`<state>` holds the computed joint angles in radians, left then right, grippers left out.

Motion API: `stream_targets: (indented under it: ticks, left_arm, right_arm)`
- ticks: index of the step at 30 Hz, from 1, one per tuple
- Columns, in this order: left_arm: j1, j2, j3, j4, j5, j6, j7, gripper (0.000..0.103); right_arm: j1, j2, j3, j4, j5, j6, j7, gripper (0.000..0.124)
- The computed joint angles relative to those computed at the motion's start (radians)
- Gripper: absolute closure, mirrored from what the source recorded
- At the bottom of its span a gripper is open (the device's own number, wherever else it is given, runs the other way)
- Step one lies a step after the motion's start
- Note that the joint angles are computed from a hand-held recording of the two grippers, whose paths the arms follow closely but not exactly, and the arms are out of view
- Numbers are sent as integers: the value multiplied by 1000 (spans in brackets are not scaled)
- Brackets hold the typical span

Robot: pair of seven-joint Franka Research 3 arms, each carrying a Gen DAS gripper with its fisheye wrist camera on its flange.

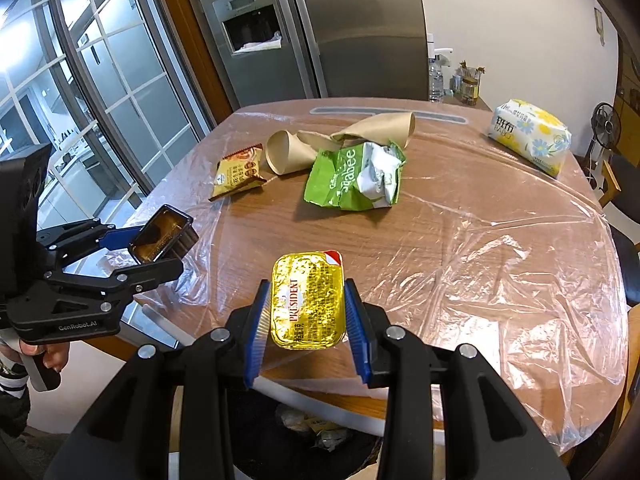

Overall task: Collect trash
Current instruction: 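Carry the brown tray and butter packet over the black trash bin with both tools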

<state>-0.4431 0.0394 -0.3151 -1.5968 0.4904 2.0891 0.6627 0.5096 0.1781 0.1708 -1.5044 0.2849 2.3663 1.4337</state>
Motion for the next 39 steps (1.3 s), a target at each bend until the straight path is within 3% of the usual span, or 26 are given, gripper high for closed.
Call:
stream_targets:
  ticks: [18,39]
  left_arm:
    - [-31,-32,-26,-18,-32,0,61,45]
    - [-63,-60,-51,-100,-143,38,128,45]
  right_arm:
    - [-22,-137,3,-144,86,-43,-89,89]
    - [-23,-267,5,-326,100,-129,-89,89]
